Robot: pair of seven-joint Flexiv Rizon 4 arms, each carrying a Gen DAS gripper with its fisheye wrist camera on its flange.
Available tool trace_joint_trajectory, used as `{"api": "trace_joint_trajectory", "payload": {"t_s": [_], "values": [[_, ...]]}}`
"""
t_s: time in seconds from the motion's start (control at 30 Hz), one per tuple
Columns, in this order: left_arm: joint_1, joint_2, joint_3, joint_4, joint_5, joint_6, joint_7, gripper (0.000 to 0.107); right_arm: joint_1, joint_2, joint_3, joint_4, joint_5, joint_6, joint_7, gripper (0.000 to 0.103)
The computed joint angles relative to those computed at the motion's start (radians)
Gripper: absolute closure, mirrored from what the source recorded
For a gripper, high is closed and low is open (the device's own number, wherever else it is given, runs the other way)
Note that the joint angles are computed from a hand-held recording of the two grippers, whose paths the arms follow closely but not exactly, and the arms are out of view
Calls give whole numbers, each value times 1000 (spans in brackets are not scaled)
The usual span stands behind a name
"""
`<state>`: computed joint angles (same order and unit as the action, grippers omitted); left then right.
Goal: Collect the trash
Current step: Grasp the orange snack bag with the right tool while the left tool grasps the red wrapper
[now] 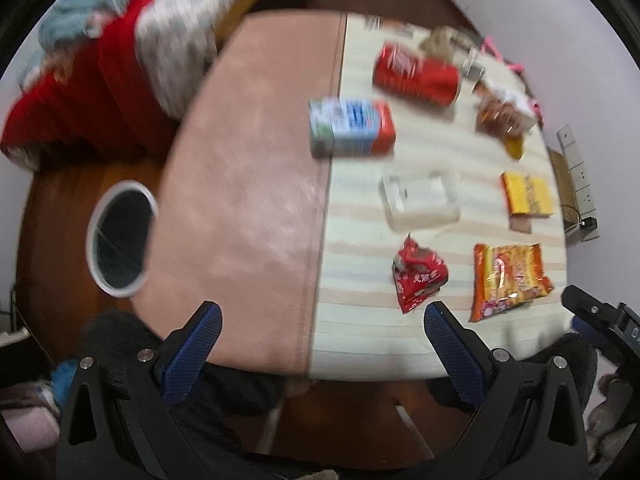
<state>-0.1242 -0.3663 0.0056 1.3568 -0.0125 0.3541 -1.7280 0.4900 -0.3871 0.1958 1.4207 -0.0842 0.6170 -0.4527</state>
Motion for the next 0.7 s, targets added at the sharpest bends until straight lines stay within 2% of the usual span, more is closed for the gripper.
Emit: {"api": "trace_joint_trajectory", "payload": {"t_s": [0.13, 0.27, 0.37, 0.43, 0.5, 0.57, 0.6, 0.7], "values": [[15, -59, -24, 0, -95, -11, -16, 5, -19, -32, -6, 66, 49, 92, 66, 16], [8, -110, -43, -23, -147, 10, -17, 19, -32, -61, -5, 102, 80, 179, 118, 28], [-13, -160, -48, -72, -143, 6, -19, 24, -27, -86, -7, 88, 65, 182, 130, 43], [-24, -187, -46, -104, -132, -3, -19, 37, -27, -99, -4, 76, 58, 173, 125, 60], [-41, -210, -42, -135, -109, -23, -13, 59, -23, -119, -6, 58, 48, 159, 118, 72], [-62, -212, -31, -144, -70, -18, -6, 69, -18, -123, -10, 55, 35, 157, 119, 75], [-77, -207, -23, -144, -36, -7, 8, 78, -16, -120, -12, 61, 28, 163, 118, 77], [-103, -189, -11, -130, 27, 21, 39, 81, -12, -108, -17, 77, 3, 171, 109, 84]]}}
